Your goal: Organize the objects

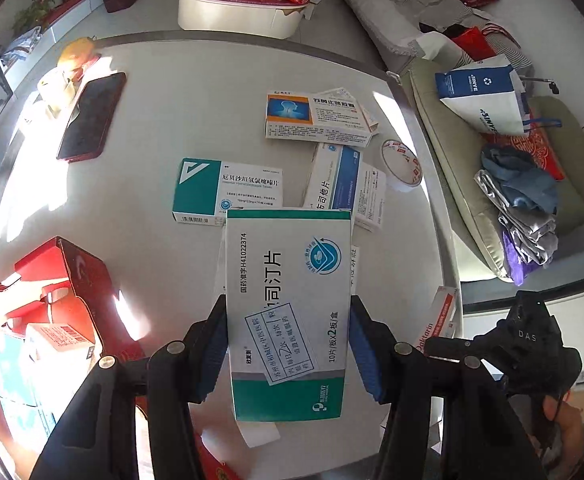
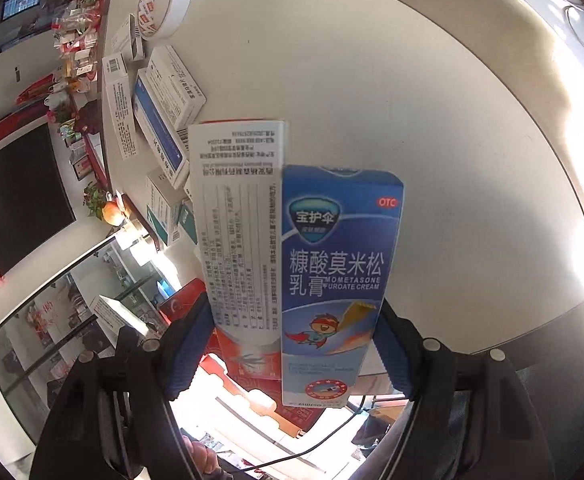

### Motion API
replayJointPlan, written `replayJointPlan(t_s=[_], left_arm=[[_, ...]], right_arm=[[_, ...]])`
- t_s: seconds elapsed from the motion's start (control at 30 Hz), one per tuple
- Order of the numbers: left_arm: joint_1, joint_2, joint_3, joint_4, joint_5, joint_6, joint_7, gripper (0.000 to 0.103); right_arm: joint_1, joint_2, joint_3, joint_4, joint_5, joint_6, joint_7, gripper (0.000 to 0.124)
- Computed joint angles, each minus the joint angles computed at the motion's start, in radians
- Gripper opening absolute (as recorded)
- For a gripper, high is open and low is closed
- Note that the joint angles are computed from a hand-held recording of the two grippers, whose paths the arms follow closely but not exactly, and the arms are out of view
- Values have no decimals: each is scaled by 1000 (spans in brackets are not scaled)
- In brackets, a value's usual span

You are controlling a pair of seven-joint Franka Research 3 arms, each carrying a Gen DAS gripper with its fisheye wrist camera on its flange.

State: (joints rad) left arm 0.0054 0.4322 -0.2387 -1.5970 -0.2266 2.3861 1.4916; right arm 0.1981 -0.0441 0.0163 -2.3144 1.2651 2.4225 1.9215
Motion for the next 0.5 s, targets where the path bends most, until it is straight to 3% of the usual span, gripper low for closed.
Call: replayJointPlan(t_s=[0.2,0.5], left_arm=[[26,-114,-6,-111,-87,80,-17,60],[10,-301,58,-344,-86,161,-70,60]], right_arm=[[7,4,4,21,120,-17,-98,75],[18,-13,8,18,136,-20,-70,75]])
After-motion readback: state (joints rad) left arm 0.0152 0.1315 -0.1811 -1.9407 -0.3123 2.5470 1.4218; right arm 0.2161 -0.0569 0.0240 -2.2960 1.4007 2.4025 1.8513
